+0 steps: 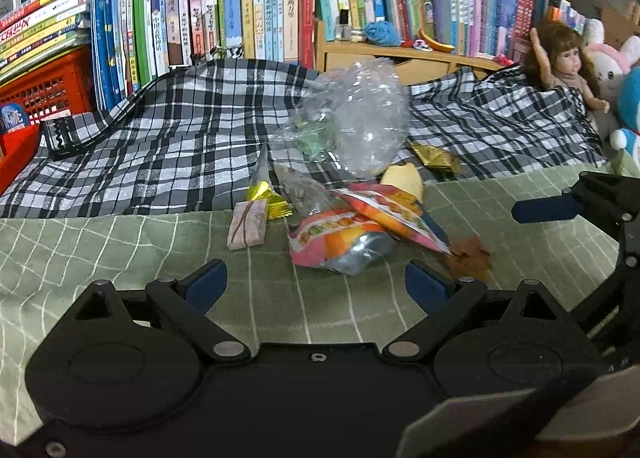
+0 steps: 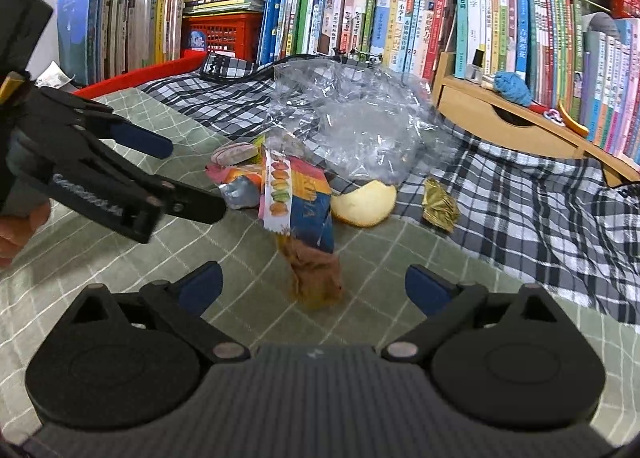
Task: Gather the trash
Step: 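Close the left gripper on the orange snack wrapper while the right grips the brown wrapper, then lift the orange wrapper and brown wrapper off the bed toward the bed edge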
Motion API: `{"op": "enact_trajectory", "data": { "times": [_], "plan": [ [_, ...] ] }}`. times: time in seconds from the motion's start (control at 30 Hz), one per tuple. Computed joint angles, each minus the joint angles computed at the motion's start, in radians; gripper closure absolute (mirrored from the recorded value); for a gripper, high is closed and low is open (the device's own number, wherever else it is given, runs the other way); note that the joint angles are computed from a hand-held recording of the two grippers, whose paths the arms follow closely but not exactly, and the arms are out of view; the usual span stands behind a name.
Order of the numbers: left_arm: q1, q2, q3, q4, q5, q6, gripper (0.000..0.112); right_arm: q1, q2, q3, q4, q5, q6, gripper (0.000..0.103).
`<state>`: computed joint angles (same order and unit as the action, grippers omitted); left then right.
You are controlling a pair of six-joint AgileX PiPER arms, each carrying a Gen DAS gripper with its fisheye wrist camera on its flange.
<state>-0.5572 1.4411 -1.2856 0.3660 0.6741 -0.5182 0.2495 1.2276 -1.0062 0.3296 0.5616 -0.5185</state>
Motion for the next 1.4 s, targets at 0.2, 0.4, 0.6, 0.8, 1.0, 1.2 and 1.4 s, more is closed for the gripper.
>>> {"op": "enact_trajectory", "data": {
  "times": [0.2,0.4,0.6,0.8,1.0,1.2,1.4],
  "plan": [
    [0.054,0.061,-0.021,-0.092,-0.062,0.078,0.024,-0.011,0.057,-0.015,0.031,-0.02,-0.012,0.007],
    [0.082,0.09,-0.025,-0.159,-0.093,0.104,0.036,-0.036,0.075,-0.002,0.092,-0.031,-0.059,0.019],
    [0.08,0.079,-0.008,-0.158,-0.133,0.096,0.051,-0.052,0.06,0.012,0.151,-0.035,-0.108,0.034],
    [0.081,0.072,0.004,-0.178,-0.149,0.103,0.067,-0.042,0.05,0.02,0.152,-0.027,-0.129,0.054],
    [0.093,0.066,0.017,-0.201,-0.155,0.101,0.086,-0.053,0.048,0.031,0.168,-0.028,-0.141,0.069],
    [0.102,0.056,0.034,-0.213,-0.166,0.087,0.092,-0.07,0.035,0.032,0.198,-0.01,-0.147,0.072],
    [0.1,0.027,0.052,-0.161,-0.179,0.02,0.102,-0.073,0.013,0.03,0.182,0.005,-0.119,0.071]
  ]
}}
